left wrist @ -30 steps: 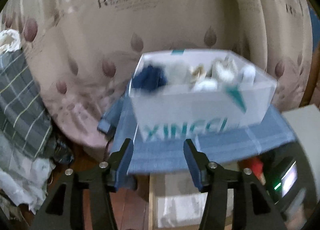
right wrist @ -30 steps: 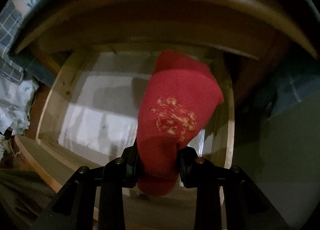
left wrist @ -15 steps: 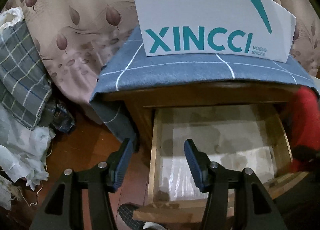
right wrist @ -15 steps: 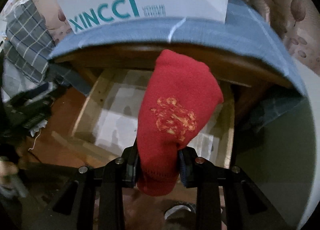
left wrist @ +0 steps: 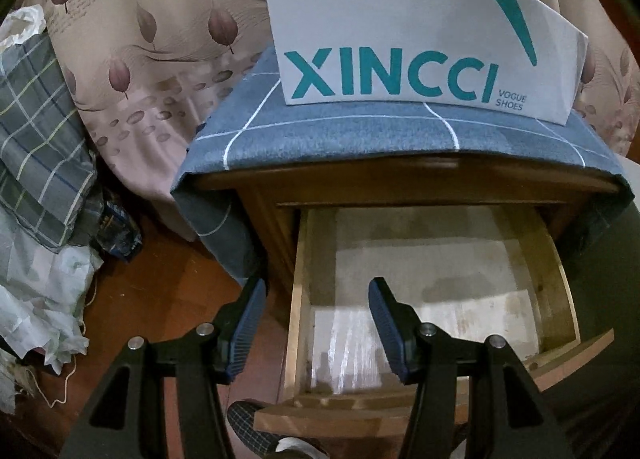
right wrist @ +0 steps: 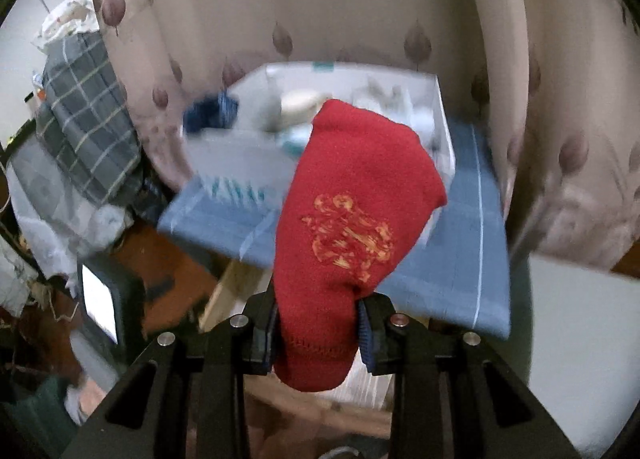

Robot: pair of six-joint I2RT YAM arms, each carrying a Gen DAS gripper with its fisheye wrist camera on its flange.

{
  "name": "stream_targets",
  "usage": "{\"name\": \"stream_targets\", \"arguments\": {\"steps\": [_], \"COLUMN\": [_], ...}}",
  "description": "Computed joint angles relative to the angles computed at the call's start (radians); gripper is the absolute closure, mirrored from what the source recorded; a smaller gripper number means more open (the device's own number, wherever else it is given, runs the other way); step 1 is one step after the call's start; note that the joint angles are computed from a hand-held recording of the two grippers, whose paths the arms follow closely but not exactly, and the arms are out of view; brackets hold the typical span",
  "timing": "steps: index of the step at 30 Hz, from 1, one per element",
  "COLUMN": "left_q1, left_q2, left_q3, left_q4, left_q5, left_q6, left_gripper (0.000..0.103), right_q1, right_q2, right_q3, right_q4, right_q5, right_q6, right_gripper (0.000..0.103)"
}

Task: Take underwear out of drawer
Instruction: 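Carry the red sock over the white box with the right tool, then open the right tool to drop the red sock into the box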

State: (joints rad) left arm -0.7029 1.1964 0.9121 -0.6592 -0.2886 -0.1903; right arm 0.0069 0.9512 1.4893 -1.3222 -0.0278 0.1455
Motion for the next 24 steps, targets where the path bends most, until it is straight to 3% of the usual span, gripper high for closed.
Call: {"name": "stream_targets", "arguments": {"steps": [7,12,17,24], "left_q1": [0.020,0.068,0.090,0.104], "left_q2": [-0.017,-0.017,-0.013,0.012], "left_q3": [-0.001,0.007,0.012,0.027], "left_q4": [0.005,-0.004,-0.012,-0.017], "left_q5": [-0.003,0.039,0.071,0.097], "left_q6": [-0.004,-0.009,-0.016,-0.022], "left_gripper": [0.048,0.048,0.048,0.048], "right_q1": [-0.024,-0.025,-0.020,-0.042], "right_q2": [0.320,0.508,0.630,0.672], "right_q3": [0.335,0.487,0.488,0.361], "right_q4": [0.015,0.012,0.027,0.123], "right_q5": [0.032,0.077,0.134,0.121], "right_q6": [-0.031,-0.046,-0.059,-0.038], "right_gripper": [0.075,0.074,0.073,0.071]}}
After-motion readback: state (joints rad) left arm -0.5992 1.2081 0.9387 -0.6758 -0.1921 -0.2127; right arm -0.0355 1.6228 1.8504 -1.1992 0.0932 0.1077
